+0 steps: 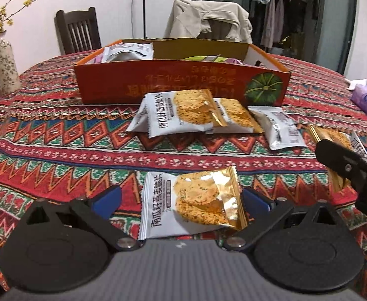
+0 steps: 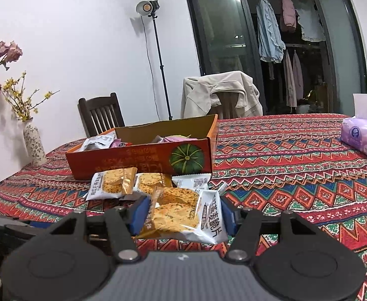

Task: Organize snacks
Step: 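Grasp a cracker packet with the right gripper while the left grasps another, then carry both cracker packets over the box and open both grippers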

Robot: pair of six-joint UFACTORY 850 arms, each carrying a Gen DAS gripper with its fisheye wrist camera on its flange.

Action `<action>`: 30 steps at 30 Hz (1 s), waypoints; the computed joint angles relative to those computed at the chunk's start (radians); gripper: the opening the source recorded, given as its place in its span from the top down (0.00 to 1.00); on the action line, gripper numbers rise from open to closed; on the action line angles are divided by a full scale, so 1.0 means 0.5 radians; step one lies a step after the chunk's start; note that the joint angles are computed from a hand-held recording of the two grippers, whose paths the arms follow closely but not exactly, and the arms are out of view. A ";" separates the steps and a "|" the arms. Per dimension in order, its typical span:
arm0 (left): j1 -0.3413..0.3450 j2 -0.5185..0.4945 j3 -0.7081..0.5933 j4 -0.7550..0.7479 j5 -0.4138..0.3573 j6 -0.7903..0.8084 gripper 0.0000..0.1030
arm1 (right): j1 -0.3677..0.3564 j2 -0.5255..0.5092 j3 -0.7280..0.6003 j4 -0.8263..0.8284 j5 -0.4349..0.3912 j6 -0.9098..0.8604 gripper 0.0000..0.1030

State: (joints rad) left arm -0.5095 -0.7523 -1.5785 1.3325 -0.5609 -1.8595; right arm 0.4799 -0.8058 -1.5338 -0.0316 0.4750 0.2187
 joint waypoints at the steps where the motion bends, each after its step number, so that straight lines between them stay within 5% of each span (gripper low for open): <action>1: 0.001 0.001 0.001 0.000 -0.001 -0.002 0.00 | 0.000 -0.002 -0.001 -0.006 -0.002 0.007 0.42; 6: 0.000 0.012 0.020 0.016 0.002 0.002 0.01 | 0.002 -0.007 -0.005 -0.023 -0.005 0.024 0.42; 14: -0.003 0.083 0.141 0.265 0.022 -0.206 0.35 | 0.014 0.018 0.021 0.015 0.003 -0.026 0.42; 21: 0.013 0.156 0.251 0.487 0.079 -0.421 0.38 | 0.033 0.049 0.052 0.084 0.012 -0.116 0.42; 30: 0.008 0.283 0.385 1.012 -0.054 -0.810 0.38 | 0.054 0.063 0.017 0.182 0.010 -0.263 0.42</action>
State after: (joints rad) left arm -0.5055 -0.6108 -1.3859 1.8387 -0.5879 -2.2643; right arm 0.5071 -0.7742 -1.5253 0.0595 0.4798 0.0871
